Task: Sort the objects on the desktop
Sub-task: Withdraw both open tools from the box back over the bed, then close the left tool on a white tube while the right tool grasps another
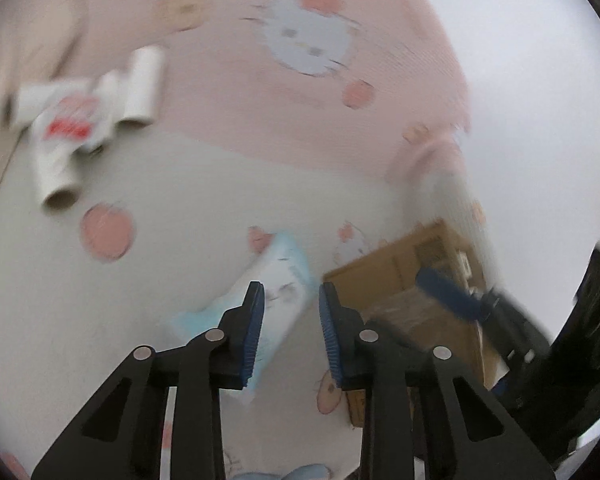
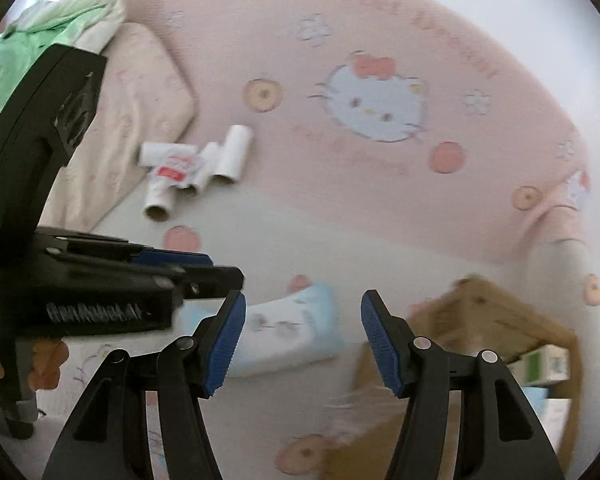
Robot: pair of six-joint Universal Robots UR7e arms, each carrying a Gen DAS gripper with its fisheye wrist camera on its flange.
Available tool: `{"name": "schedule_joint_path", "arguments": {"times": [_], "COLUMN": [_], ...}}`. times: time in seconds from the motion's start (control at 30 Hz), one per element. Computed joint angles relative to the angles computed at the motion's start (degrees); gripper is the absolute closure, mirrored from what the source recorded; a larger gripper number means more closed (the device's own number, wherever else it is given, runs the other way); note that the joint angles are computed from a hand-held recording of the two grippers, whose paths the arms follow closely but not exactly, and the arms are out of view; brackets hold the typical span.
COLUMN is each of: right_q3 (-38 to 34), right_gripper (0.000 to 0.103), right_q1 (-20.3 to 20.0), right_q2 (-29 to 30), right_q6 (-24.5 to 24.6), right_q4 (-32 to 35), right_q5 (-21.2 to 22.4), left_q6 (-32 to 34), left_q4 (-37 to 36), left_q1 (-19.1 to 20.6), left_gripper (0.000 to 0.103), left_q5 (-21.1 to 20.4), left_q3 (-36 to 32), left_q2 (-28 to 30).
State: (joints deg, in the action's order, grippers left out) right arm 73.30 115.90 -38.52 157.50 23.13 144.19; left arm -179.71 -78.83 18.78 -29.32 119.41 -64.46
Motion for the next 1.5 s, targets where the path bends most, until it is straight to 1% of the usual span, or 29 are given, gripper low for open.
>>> {"name": "schedule_joint_path", "arguments": {"times": [0.03, 0.07, 0.17, 0.2, 0.27, 0.33, 0.4, 0.47, 0.53, 0.63, 0.7, 0.73, 0.8, 0.83, 0.87, 0.97, 1.0, 1.1, 1.13, 1.17, 1.23, 1.27, 1.37, 1.4, 1.43, 1.5], "right_q3": [0.9, 1.7, 5.5, 6.2, 6.7, 6.4, 5.3, 4.8, 2.7, -2.4, -4.3, -5.6, -8.6, -11.0, -11.9, -13.2, -13.9, -18.2, -20.1, -21.6, -25.2, -27.0, -32.5, -34.0, -37.0, -41.1], "right_gripper": [0.045, 0.045, 0.045, 0.045, 0.045, 0.045, 0.043, 0.030, 0.029, 0.029, 0.029, 0.029, 0.029, 0.029, 0.029, 0.029, 0.029, 0.029, 0.029, 0.029, 0.029, 0.029, 0.029, 0.029, 0.029, 0.029], "right_q1": [-0.3, -0.6, -1.1, -1.7, -2.5, -3.4, -4.4, -5.0, -5.5, -6.1, -6.6, -7.0, -7.7, -8.2, -8.5, -9.6, -9.8, -10.4, -10.9, -11.3, -12.3, -12.5, -12.9, -13.1, -13.4, -13.8], "right_q2": [0.1, 0.1, -0.4, -0.3, 0.1, 0.6, 1.4, 2.0, 3.6, 7.4, 8.5, 9.3, 10.9, 12.2, 12.8, 13.9, 14.4, 17.1, 18.1, 18.8, 20.5, 21.4, 24.5, 25.3, 27.0, 29.3], "right_q6": [0.2, -0.1, -2.4, -3.4, -4.0, -2.9, -1.9, -2.4, -3.7, -5.5, -6.3, -6.5, -4.9, -3.7, -3.3, -3.9, -3.9, -2.6, -1.0, 0.6, 4.4, 5.3, 5.7, 5.6, 5.8, 6.2], "right_q4": [-0.5, -1.4, -8.2, -9.7, -10.8, -10.5, -9.9, -11.6, -11.7, -9.9, -9.2, -8.6, -5.5, -2.9, -2.4, -2.7, -2.5, 0.5, 2.3, 3.8, 6.8, 8.3, 12.1, 13.5, 16.3, 19.8], "right_q5": [-2.3, -3.6, -6.1, -7.9, -10.9, -14.1, -17.7, -19.9, -21.3, -22.1, -24.2, -25.5, -27.4, -28.8, -29.8, -33.3, -33.8, -33.7, -34.3, -35.3, -37.6, -38.0, -37.5, -38.1, -38.9, -39.6], "left_q6": [-2.2, -4.0, -7.2, -7.2, -6.7, -4.3, -2.9, -2.4, -4.3, -6.8, -8.4, -9.2, -11.1, -12.7, -14.9, -22.6, -26.4, -41.3, -44.2, -45.5, -44.2, -42.4, -39.9, -38.7, -37.3, -33.9], "left_q4": [0.4, 0.7, 2.6, 3.2, 4.3, 4.1, 4.2, 4.3, 5.5, 6.2, 5.9, 5.9, 5.7, 5.7, 5.5, 5.4, 5.7, 8.8, 9.1, 9.3, 8.8, 8.2, 7.0, 6.5, 5.8, 4.5], "left_q1": [-0.9, -1.5, -2.8, -2.7, -2.9, -2.7, -2.4, -2.5, -3.0, -4.0, -5.0, -5.4, -6.6, -7.3, -8.3, -11.4, -12.8, -17.2, -17.9, -18.2, -17.6, -17.0, -16.5, -16.4, -16.0, -15.0], "left_gripper": [0.074, 0.075, 0.075, 0.075, 0.075, 0.075, 0.075, 0.075, 0.075, 0.075, 0.075, 0.075, 0.070, 0.067, 0.063, 0.060, 0.060, 0.060, 0.060, 0.060, 0.060, 0.060, 0.060, 0.060, 0.060, 0.060], "left_q5": [-1.0, -2.4, -7.1, -7.8, -9.9, -12.9, -15.9, -16.9, -18.2, -20.8, -22.1, -22.8, -24.5, -25.1, -25.7, -26.1, -26.2, -26.2, -26.5, -26.9, -27.7, -27.9, -27.4, -26.8, -26.4, -26.6], "left_q3": [0.8, 1.5, 1.7, 1.6, 1.1, 0.8, 0.4, 0.7, 0.9, 1.9, 3.1, 3.5, 4.8, 5.8, 7.0, 11.0, 12.5, 15.9, 16.7, 17.2, 17.9, 18.3, 19.7, 20.4, 21.1, 22.1], "left_q2": [-0.2, -0.4, -0.4, -0.4, -0.3, -0.3, -0.2, -0.4, -0.8, -1.8, -2.9, -3.3, -4.4, -5.2, -6.1, -9.0, -10.0, -10.5, -10.5, -10.7, -11.9, -12.7, -14.4, -15.4, -16.4, -18.4]}}
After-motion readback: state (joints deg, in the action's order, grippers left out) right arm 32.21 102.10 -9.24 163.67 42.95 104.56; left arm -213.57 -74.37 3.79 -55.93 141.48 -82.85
